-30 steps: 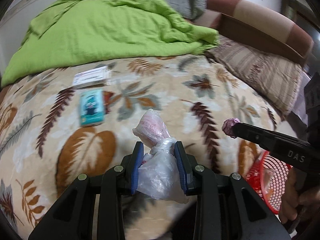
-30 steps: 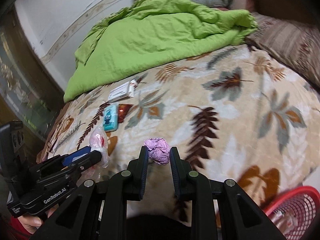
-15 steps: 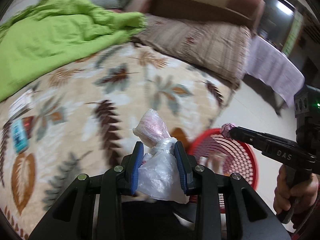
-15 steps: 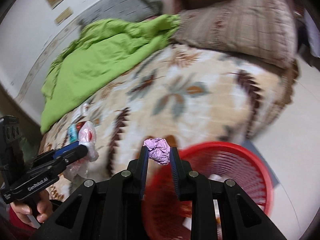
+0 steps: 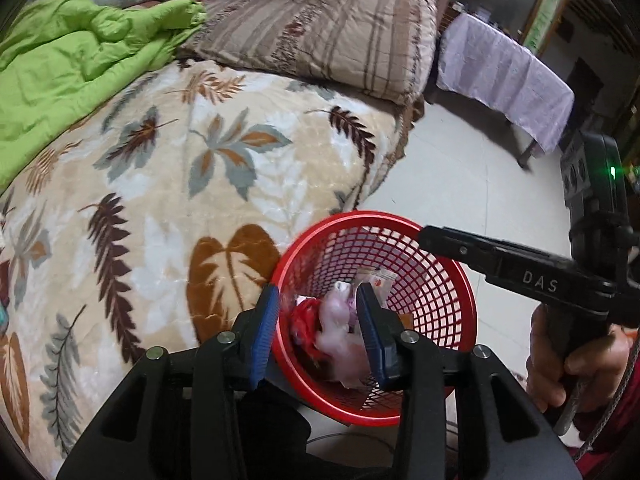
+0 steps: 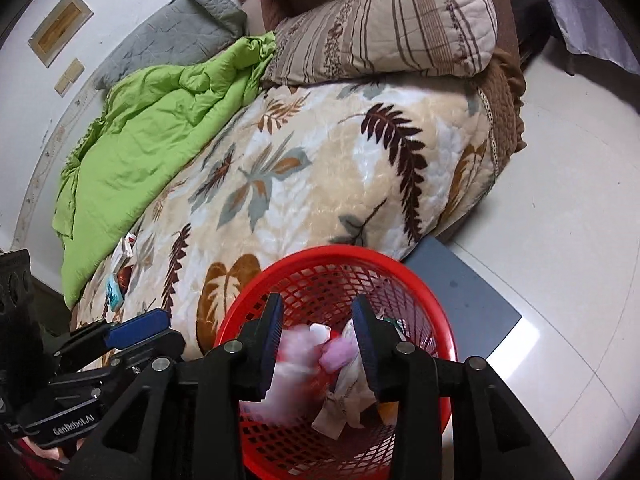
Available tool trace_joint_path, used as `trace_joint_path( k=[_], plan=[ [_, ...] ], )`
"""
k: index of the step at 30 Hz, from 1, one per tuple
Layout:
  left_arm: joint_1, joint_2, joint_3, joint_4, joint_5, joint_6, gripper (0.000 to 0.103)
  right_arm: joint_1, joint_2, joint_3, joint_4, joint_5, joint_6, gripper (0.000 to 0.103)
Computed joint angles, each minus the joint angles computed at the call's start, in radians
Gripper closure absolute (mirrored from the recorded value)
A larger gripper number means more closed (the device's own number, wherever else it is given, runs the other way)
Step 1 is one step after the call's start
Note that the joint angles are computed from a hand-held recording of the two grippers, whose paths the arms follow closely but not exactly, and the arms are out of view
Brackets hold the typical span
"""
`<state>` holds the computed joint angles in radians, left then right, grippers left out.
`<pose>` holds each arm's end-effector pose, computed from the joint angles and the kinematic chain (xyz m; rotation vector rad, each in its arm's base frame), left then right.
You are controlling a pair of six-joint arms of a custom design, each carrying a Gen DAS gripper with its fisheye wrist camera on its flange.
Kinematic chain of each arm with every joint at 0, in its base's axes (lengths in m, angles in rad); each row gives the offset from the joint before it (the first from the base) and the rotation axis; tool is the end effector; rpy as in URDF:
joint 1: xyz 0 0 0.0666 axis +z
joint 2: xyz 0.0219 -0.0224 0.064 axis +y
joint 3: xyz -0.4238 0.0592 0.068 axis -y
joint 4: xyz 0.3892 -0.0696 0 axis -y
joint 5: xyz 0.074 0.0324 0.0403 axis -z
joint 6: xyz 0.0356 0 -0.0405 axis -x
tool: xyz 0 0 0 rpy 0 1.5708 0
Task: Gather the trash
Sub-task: 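Carry the clear bag and pink cloth to the wastebasket and release them, then move both grippers back toward the bed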
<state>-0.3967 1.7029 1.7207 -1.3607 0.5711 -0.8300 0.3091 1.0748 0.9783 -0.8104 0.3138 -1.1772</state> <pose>0.5067 -0.2335 0.4474 1.6365 2.1664 -0.7112 0.3214 0.0907 0.4131 1.1441 2.1525 0.2842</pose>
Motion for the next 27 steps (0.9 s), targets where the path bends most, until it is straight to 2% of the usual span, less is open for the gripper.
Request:
trace_joint_path(
  k=[10, 18, 21, 27],
  plan=[
    [0.113, -0.060, -0.006, 0.082, 0.023, 0.126, 0.063, 0.053, 0.057, 0.060, 0.105, -0.021, 0.136, 0.063],
    [0.252, -0.110, 0.031, 0.125, 0.059, 0.232, 0.063, 0.159, 0.115, 0.188, 0.107, 0.037, 0.247, 0.063],
    [0.306, -0.121, 0.068, 0.137, 0.086, 0.268, 0.057, 0.193, 0.133, 0.235, 0.114, 0.049, 0.287, 0.062],
    [0.395, -0.124, 0.145, 0.178, 0.108, 0.313, 0.045, 0.232, 0.175, 0.346, 0.115, 0.077, 0.375, 0.047]
  ],
)
